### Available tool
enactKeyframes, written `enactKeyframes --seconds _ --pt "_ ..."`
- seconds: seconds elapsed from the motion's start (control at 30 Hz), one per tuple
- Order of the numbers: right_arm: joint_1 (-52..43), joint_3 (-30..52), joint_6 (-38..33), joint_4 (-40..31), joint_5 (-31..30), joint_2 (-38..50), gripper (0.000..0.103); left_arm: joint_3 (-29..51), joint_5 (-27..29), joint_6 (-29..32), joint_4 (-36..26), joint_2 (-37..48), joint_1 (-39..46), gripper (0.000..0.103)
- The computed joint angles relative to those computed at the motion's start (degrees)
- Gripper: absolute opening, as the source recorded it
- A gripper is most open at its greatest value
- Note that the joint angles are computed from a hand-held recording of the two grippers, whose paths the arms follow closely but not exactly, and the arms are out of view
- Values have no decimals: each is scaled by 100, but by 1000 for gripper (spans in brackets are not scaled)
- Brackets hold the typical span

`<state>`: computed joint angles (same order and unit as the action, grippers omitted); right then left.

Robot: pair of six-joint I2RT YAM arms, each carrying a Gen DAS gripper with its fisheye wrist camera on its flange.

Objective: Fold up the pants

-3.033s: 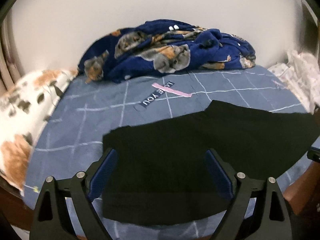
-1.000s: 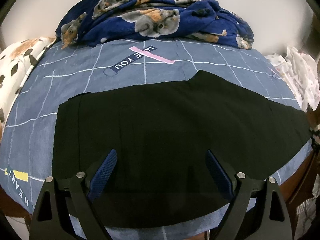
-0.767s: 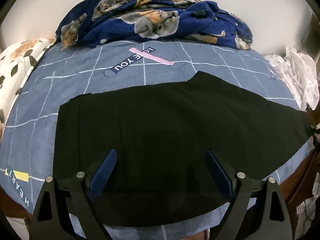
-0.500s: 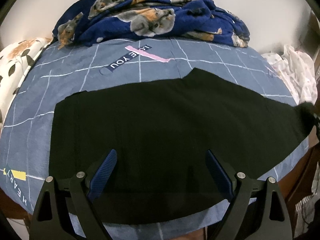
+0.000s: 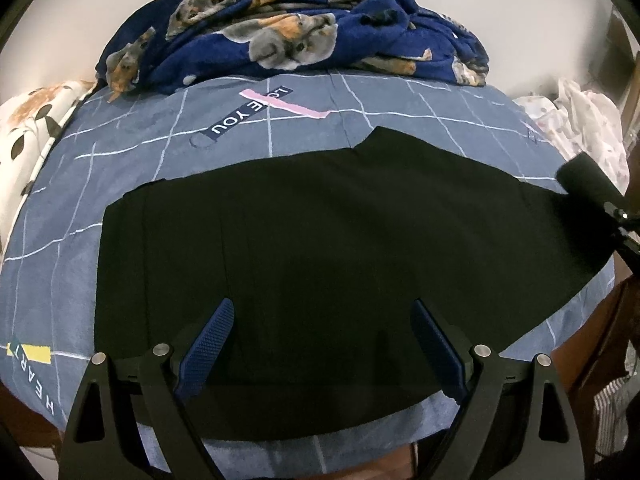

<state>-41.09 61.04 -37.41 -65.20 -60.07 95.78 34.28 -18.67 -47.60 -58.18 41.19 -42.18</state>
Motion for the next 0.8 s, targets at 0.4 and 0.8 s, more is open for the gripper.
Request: enactKeyframes --seconds 0.4,0.8 --pt "1654 -1602 924 1502 990 -1634 14 -103 247 102 30 -77 213 90" --pt "2416 -1949 1377 2010 1383 -1960 15 -245 385 40 159 -22 179 90"
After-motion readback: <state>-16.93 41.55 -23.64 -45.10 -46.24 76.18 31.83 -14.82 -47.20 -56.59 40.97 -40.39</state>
